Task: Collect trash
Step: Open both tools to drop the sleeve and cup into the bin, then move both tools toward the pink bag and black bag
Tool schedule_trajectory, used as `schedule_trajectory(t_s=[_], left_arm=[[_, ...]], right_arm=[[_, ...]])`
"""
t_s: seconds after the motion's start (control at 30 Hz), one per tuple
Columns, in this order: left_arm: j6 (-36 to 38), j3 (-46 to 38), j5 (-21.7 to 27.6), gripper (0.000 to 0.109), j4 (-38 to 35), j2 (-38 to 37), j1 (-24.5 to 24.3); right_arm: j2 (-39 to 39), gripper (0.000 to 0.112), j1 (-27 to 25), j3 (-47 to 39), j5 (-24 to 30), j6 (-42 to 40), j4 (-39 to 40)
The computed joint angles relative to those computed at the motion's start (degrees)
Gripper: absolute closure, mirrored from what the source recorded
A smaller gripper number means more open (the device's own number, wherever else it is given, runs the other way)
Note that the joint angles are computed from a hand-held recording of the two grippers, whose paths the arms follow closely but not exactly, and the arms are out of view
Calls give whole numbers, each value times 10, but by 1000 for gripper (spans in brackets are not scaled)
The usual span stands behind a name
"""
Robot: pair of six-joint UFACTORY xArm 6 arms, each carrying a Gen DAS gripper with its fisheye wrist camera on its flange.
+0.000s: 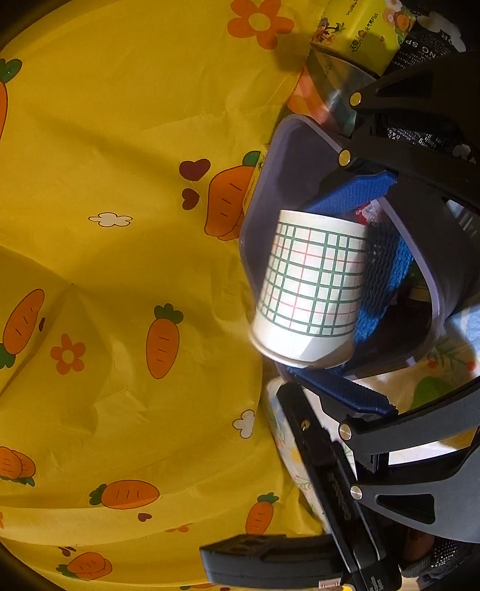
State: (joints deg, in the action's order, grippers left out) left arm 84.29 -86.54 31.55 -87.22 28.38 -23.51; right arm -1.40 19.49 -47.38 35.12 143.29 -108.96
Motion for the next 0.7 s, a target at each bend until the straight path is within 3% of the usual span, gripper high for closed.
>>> schedule_trajectory(t_s=[0.1,0.47,0.7], left_arm=[[39,18,-34,21,-36,-16,6],[135,104,-99,19,-133,-90,57],[234,115,-189,19,-219,-96,109]], right_arm=[[1,25,6,2,14,-8,14],[-17,24,73,8,100,-22,25],[19,24,107,-47,78,-49,8]])
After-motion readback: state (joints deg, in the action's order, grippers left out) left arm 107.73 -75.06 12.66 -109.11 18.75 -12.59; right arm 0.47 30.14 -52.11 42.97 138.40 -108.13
